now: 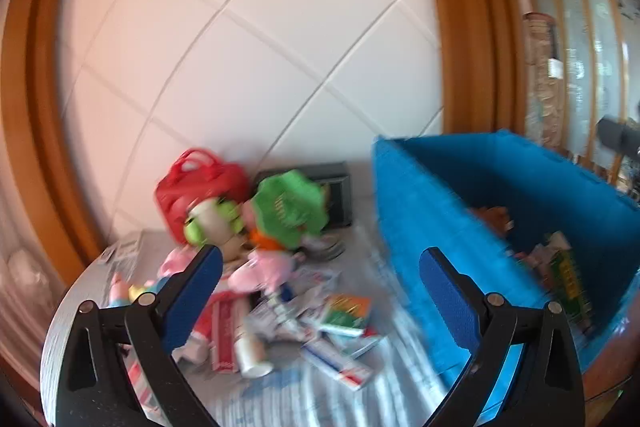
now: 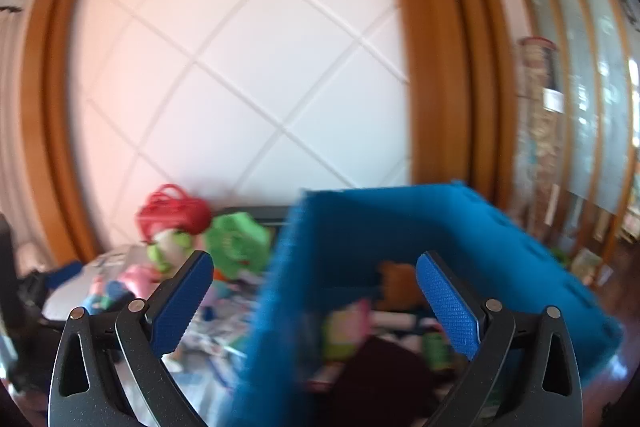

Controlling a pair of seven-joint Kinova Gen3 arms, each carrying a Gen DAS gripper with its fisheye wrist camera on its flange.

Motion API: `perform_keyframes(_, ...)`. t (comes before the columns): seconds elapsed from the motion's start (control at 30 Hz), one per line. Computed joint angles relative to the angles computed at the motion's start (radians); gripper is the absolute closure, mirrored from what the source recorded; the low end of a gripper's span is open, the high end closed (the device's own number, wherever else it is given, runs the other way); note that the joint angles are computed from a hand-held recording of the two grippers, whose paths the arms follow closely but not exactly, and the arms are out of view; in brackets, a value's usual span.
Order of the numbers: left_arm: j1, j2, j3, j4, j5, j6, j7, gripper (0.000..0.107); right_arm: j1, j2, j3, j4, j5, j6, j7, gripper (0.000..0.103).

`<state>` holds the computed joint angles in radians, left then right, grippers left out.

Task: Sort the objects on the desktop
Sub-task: 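Return both tools to the pile on the bed, then grasp the pink Kotex pad pack with the left tool while the right tool grasps the white-blue ointment box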

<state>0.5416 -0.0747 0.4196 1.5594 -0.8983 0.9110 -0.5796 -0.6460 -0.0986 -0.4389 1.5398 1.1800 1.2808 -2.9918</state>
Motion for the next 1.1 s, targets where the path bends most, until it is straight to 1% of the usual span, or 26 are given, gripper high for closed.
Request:
perform_keyframes(0.07,-0.022,-0.046,-0.081,0.054,0.081,-0.036,-0.065,0.007,-0.030,0.066,-0.016,-0.060,0.024,-0.012,0.006,0.000)
perform_keyframes(0.1,-0.060,-0.066,-0.100,0.080,0.122,-0.049,-0.103,0.007,-0.051,0.097,-0.014,-0.086,0.037,-0.022,0.008,0.000)
perform_keyframes(0.23,-0.245,-0.130,-0.126,0.168,0.283,-0.108,-0.265,0.007,-0.126,0.216,0.013,-0.183,0.055,-0.037,0.038,0.000)
perform_keyframes(0.33,-0.384,-0.162,-0.156,0.236,0.402,-0.163,-0.387,0.007,-0.152,0.304,0.047,-0.253,0.013,-0.068,0.054,0.000)
perform_keyframes(0.37,-0.412,-0.165,-0.181,0.258,0.433,-0.179,-0.428,0.007,-0.156,0.324,0.059,-0.267,-0.004,-0.078,0.057,0.000)
perform_keyframes(0.47,-0.438,-0.151,-0.294,0.304,0.498,-0.207,-0.550,0.007,-0.169,0.392,0.094,-0.316,-0.062,-0.091,0.072,0.000)
perform_keyframes(0.53,-0.470,-0.124,-0.360,0.319,0.539,-0.212,-0.631,0.007,-0.172,0.441,0.119,-0.359,-0.114,-0.072,0.100,0.000)
perform_keyframes(0.6,-0.483,-0.086,-0.453,0.336,0.583,-0.233,-0.713,0.007,-0.175,0.473,0.139,-0.383,-0.172,-0.055,0.112,0.000)
perform_keyframes(0.63,-0.484,-0.063,-0.499,0.338,0.605,-0.241,-0.753,0.007,-0.163,0.496,0.142,-0.397,-0.213,-0.057,0.116,0.000)
perform_keyframes(0.67,-0.503,-0.028,-0.529,0.337,0.629,-0.250,-0.794,0.007,-0.158,0.509,0.153,-0.405,-0.247,-0.066,0.122,0.000)
perform_keyframes(0.7,-0.538,0.014,-0.540,0.331,0.653,-0.254,-0.835,0.007,-0.150,0.527,0.159,-0.421,-0.286,-0.067,0.131,0.000)
perform_keyframes(0.73,-0.581,0.048,-0.532,0.323,0.678,-0.255,-0.875,0.007,-0.148,0.542,0.166,-0.435,-0.317,-0.065,0.139,0.000)
perform_keyframes(0.83,-0.720,0.157,-0.475,0.289,0.759,-0.256,-0.997,0.007,-0.137,0.597,0.189,-0.480,-0.400,-0.060,0.167,0.000)
perform_keyframes(0.87,-0.748,0.195,-0.468,0.271,0.787,-0.248,-1.038,0.007,-0.137,0.618,0.199,-0.504,-0.421,-0.046,0.182,0.000)
perform_keyframes(0.9,-0.757,0.227,-0.478,0.256,0.816,-0.241,-1.079,0.007,-0.135,0.640,0.210,-0.526,-0.443,-0.034,0.196,0.000)
perform_keyframes(0.93,-0.748,0.259,-0.503,0.240,0.839,-0.231,-1.107,0.007,-0.131,0.660,0.219,-0.547,-0.467,-0.018,0.214,0.000)
perform_keyframes(1.0,-0.704,0.315,-0.576,0.208,0.887,-0.207,-1.136,0.007,-0.101,0.707,0.225,-0.584,-0.534,0.002,0.275,0.000)
perform_keyframes(1.03,-0.707,0.334,-0.588,0.200,0.922,-0.202,-1.163,0.007,-0.082,0.725,0.222,-0.592,-0.571,-0.003,0.308,0.000)
perform_keyframes(1.1,-0.715,0.371,-0.589,0.179,0.943,-0.185,-1.179,0.007,-0.048,0.774,0.220,-0.621,-0.643,0.014,0.372,0.000)
